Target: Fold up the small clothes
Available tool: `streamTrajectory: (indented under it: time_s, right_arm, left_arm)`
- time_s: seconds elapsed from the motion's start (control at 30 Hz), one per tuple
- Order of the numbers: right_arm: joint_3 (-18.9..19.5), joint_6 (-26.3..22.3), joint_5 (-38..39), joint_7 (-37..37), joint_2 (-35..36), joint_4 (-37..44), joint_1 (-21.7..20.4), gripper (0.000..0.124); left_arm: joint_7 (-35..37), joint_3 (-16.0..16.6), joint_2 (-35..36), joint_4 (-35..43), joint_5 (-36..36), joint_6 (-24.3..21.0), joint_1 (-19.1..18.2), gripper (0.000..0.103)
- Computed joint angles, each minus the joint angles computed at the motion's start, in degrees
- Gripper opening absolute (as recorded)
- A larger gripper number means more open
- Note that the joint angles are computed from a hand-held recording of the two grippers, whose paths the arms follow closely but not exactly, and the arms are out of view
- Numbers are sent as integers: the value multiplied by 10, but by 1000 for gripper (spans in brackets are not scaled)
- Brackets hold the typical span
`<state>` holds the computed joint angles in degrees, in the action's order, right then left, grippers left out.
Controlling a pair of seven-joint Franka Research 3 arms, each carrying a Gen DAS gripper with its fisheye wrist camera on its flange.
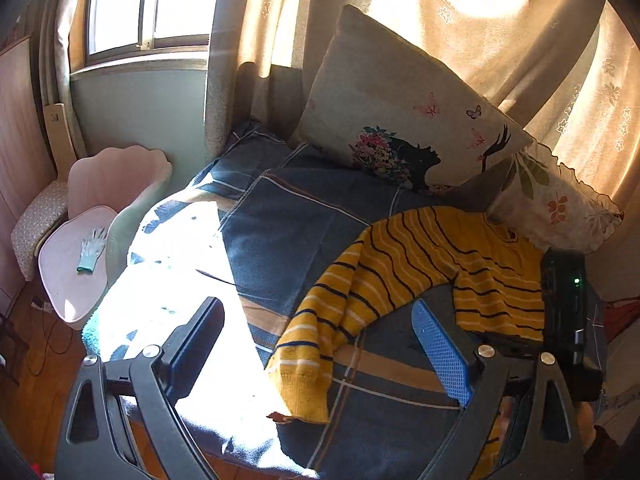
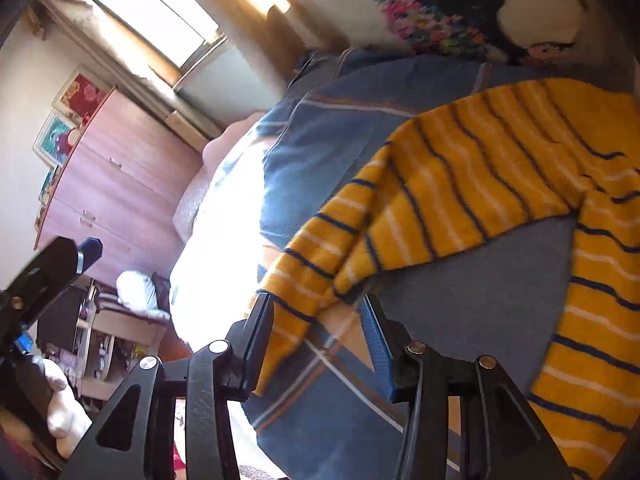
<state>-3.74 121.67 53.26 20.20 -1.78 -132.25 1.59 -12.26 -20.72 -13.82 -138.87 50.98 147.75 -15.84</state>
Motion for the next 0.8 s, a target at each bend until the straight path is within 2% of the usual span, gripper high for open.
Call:
streamTrajectory:
  time_s: [0.07,0.17,0.2,0.23,0.3,0.37,0.47,0.57,0.63,0.67,0.7,0.73,0.8]
  right_arm:
    - [-27,24,1,12,-14,-7,-30,53]
    - [-71,77,1,37,-12,1,-88,54]
    - [-84,99,-2,51,-5,10,-109,58]
    - [-96,124,-7,67,5,20,-130,65]
    - [-114,178,-26,91,38,47,-169,68]
    - [-126,216,-82,147,79,79,-202,68]
    - [-135,185,-107,155,150,141,-257,69]
    - [-115,150,-113,131,181,159,-291,68]
    - [-100,117,-121,117,189,167,-304,52]
    - [-92,122,-112,92,183,158,-308,43]
    - [-88,96,-114,72,183,163,-315,13]
    - [-87,54,-122,66,188,179,-320,8]
    - [-86,30,-111,43,190,192,-329,7]
  left_arm:
    - [9,1,36,23,6,30,-1,94]
    - [24,3,90,69,12,45,-15,94]
    - [27,5,106,83,14,50,-21,94]
    - [29,7,119,96,15,51,-29,94]
    - [33,11,146,125,10,41,-46,94]
    - [36,16,168,149,-3,28,-63,94]
    - [36,22,198,181,-24,9,-88,94]
    - [32,28,227,214,-43,-13,-113,94]
    - [26,32,245,237,-50,-29,-129,94]
    - [21,35,253,247,-49,-37,-138,94]
    - [16,37,260,258,-48,-45,-146,94]
    - [12,39,268,269,-47,-54,-154,94]
    - [3,43,283,290,-42,-68,-169,94]
